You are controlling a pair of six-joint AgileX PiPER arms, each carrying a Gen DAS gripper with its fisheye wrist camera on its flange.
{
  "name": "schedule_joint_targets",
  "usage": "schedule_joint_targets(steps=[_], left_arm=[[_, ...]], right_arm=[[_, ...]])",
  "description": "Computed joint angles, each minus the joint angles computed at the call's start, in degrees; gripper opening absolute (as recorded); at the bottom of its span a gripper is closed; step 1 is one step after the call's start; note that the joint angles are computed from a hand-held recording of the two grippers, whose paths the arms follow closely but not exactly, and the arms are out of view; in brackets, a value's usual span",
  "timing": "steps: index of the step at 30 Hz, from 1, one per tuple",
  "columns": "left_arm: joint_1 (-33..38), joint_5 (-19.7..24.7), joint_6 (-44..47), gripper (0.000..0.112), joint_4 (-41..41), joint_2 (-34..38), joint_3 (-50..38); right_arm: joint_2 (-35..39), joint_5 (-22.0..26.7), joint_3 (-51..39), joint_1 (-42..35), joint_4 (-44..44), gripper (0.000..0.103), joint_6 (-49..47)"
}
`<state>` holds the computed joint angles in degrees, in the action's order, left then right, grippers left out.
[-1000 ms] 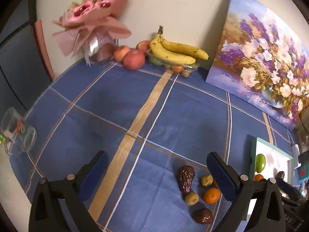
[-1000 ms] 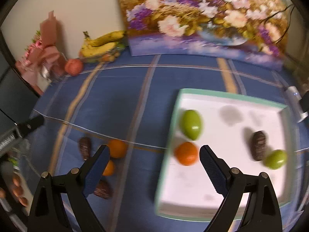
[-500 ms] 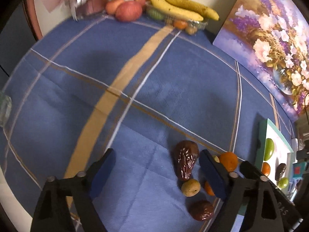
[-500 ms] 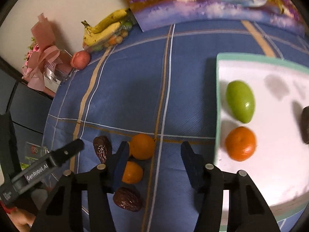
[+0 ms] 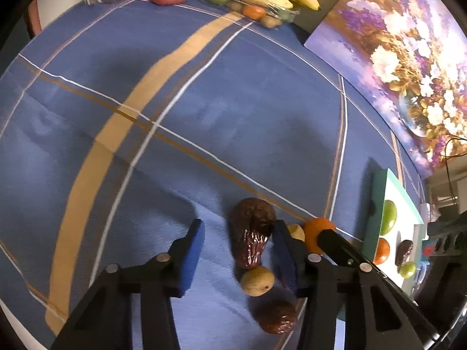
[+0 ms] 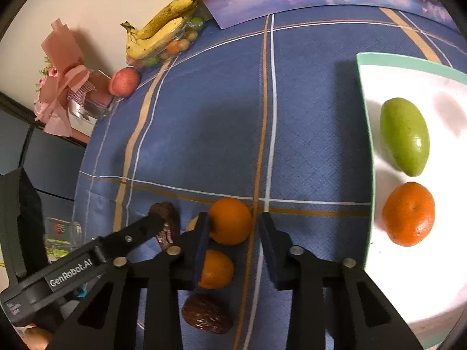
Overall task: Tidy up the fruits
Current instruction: 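Grasp an orange with the right tool while the left tool grasps a dark date, then carry the orange and dark date over the white tray with both tools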
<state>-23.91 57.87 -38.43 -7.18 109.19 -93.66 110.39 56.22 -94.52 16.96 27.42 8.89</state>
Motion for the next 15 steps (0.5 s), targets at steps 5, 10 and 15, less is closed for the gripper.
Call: schedule_joint_targets(steps=[5, 10, 15], left_arm=[[1.0, -1.6, 2.7, 0.034, -4.7, 1.0, 0.0], [0.9, -1.8, 2.7, 0.032, -5.0, 1.1, 0.0], [2.1, -3.8, 0.8, 0.03, -3.8, -2.2, 3.6]], right_arm=[[-0.5, -0.3, 0.8, -0.2, 0.9, 0.03, -0.8], [-0.5, -0.8, 1.2, -0.4, 1.3, 0.029, -1.4], [-1.3, -1.1, 1.8, -0.6, 0.3, 0.029, -1.1]])
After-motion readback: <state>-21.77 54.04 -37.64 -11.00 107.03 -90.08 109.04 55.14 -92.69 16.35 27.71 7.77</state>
